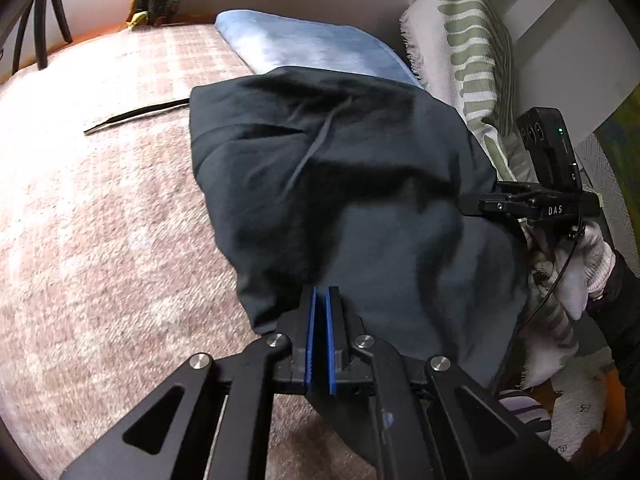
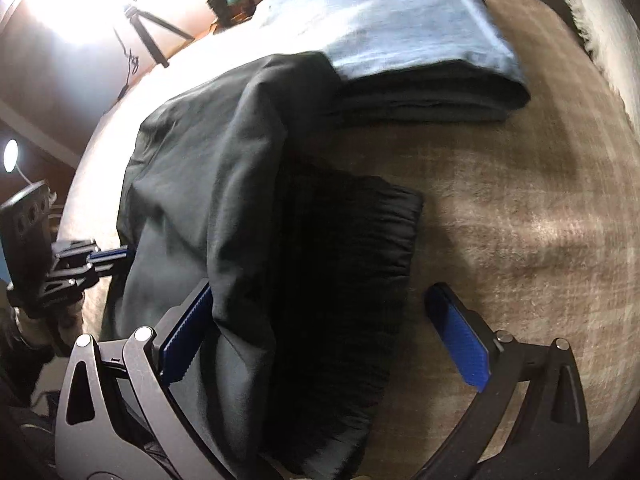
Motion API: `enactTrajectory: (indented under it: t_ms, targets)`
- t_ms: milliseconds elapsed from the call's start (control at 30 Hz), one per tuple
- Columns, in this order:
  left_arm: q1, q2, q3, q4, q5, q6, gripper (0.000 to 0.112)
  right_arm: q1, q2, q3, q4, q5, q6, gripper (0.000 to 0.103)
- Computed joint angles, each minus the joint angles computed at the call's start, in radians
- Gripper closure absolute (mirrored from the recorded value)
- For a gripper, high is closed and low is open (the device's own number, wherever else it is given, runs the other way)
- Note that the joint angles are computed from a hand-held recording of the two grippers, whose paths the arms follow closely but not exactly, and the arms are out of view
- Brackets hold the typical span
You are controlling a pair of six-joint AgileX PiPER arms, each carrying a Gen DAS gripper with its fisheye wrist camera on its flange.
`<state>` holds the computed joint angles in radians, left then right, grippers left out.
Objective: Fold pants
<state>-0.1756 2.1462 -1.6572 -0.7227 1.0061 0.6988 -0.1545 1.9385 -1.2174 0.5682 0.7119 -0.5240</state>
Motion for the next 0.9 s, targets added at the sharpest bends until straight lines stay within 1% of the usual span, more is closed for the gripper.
enactTrajectory:
  t_ms: [67, 100, 167, 233, 300, 433, 533, 567, 633, 667, 700, 733, 833, 867, 900]
  targets:
    - [0.009, 0.032, -0.058, -0.003, 0.057, -0.038, 0.11, 0.004, 0.0, 0.0, 0.004, 0.0, -0.005, 0.0]
    - [0.016, 0.036, -0.063, -0.008, 0.066, -0.04, 0.11, 0.006, 0.001, 0.0, 0.003, -0.001, -0.007, 0.0]
    - [0.018, 0.001, -0.02, 0.002, 0.009, -0.039, 0.11, 0.004, -0.001, 0.005, 0.018, -0.003, -0.025, 0.0]
    - [0.042, -0.024, 0.011, -0.018, -0.024, -0.026, 0.11, 0.017, 0.016, -0.013, 0.03, -0.007, -0.038, 0.0]
    - [0.077, -0.015, -0.008, -0.035, -0.004, -0.05, 0.11, 0.017, 0.012, -0.004, 0.049, -0.012, -0.066, 0.0]
    - [0.103, 0.016, -0.062, 0.032, 0.004, -0.142, 0.11, 0.039, 0.014, -0.002, 0.05, -0.034, -0.066, 0.002]
    - [0.094, 0.054, -0.107, 0.067, 0.023, -0.156, 0.11, 0.033, 0.004, 0.014, 0.081, -0.044, -0.093, 0.01]
    - [0.097, 0.044, -0.089, 0.057, 0.019, -0.133, 0.11, 0.03, 0.002, 0.02, 0.099, -0.045, -0.108, 0.013]
    - [0.077, 0.063, -0.128, 0.065, 0.039, -0.136, 0.11, 0.026, -0.004, 0.031, 0.114, -0.047, -0.125, 0.017]
    - [0.067, 0.077, -0.155, 0.066, 0.057, -0.142, 0.11, 0.026, -0.007, 0.035, 0.119, -0.05, -0.13, 0.021]
    - [0.055, 0.087, -0.174, 0.072, 0.075, -0.142, 0.11, 0.024, -0.009, 0.037, 0.126, -0.048, -0.137, 0.03]
    - [0.048, 0.084, -0.175, 0.08, 0.075, -0.137, 0.11, 0.005, -0.021, 0.054, 0.147, -0.034, -0.164, 0.032]
    - [0.023, 0.077, -0.174, 0.101, 0.062, -0.134, 0.11, -0.015, -0.022, 0.061, 0.183, -0.013, -0.203, 0.033]
    - [0.019, 0.079, -0.173, 0.097, 0.059, -0.137, 0.11, -0.02, -0.021, 0.063, 0.194, -0.01, -0.222, 0.031]
    - [0.021, 0.083, -0.175, 0.09, 0.061, -0.136, 0.11, -0.026, -0.018, 0.063, 0.204, -0.004, -0.236, 0.027]
